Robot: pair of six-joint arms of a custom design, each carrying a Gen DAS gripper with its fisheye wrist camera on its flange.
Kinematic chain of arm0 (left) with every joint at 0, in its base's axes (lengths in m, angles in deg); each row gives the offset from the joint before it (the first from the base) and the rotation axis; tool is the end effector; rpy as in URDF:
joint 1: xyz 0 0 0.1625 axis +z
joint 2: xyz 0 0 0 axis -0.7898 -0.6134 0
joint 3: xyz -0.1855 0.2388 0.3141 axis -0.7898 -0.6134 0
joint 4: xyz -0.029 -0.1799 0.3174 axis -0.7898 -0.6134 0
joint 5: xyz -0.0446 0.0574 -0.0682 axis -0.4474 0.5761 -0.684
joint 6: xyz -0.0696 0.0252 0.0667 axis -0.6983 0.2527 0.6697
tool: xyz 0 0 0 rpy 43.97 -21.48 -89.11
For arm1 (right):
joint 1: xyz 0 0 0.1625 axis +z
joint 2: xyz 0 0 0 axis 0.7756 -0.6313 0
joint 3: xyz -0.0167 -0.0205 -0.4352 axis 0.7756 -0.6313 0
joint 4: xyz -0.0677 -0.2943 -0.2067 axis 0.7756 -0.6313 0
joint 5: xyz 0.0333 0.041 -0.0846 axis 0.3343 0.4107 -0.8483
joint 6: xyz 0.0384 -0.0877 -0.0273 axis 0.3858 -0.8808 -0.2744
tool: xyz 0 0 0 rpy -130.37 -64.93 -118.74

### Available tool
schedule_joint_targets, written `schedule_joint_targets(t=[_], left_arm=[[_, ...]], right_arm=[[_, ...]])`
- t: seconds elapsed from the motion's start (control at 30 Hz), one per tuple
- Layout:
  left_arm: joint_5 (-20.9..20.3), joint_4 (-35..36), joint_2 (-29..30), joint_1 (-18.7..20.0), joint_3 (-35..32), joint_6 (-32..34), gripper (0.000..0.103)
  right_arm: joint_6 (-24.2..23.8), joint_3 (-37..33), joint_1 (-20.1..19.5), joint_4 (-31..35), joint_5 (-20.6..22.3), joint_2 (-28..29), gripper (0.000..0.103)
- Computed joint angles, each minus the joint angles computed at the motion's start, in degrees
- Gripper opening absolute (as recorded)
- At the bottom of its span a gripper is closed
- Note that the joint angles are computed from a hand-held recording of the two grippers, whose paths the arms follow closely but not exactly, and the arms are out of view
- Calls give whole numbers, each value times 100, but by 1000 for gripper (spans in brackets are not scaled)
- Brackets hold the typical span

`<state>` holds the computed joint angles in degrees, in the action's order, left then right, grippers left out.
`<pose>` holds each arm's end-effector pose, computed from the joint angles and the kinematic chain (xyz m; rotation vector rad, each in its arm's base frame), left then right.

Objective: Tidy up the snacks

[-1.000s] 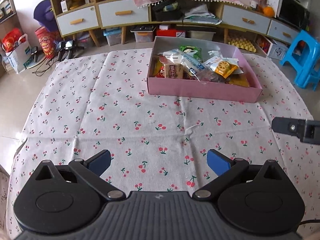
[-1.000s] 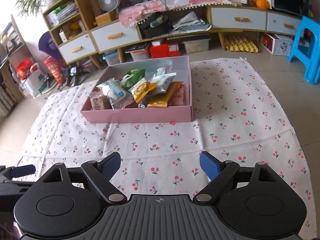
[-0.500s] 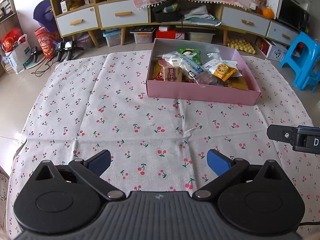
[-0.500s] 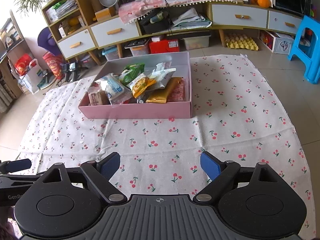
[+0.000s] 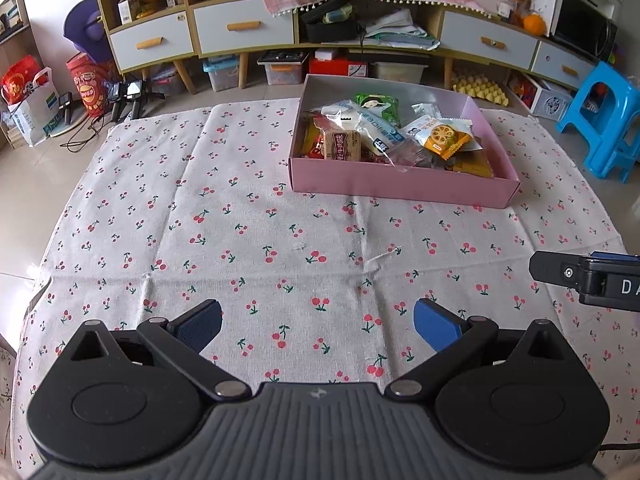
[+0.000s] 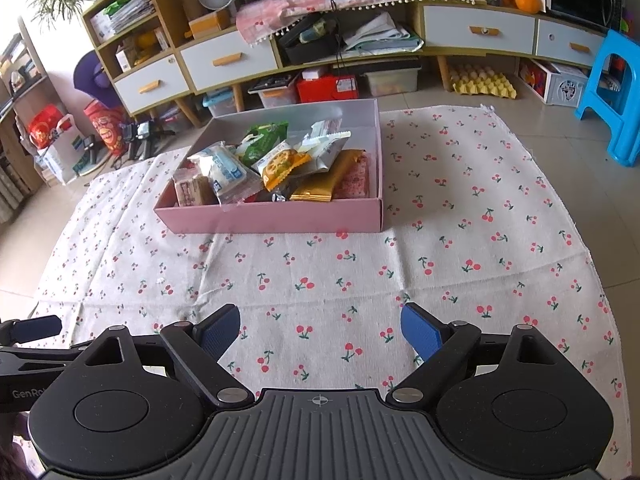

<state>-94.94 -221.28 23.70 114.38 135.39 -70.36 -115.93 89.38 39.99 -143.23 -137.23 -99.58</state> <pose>-0.1504 -0.7597 0.0643 -0.0289 2.1415 -0.8232 0.1185 -0.8614 0.0760 0.7042 -2.5632 0.6083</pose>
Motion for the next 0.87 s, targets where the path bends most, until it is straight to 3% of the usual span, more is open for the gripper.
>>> schedule_joint_targets(t=[0.87], left_arm=[[-121,115,-27,18,11,-55,102]], right_arm=[[-8,47,-6,42,-27,-9,90]])
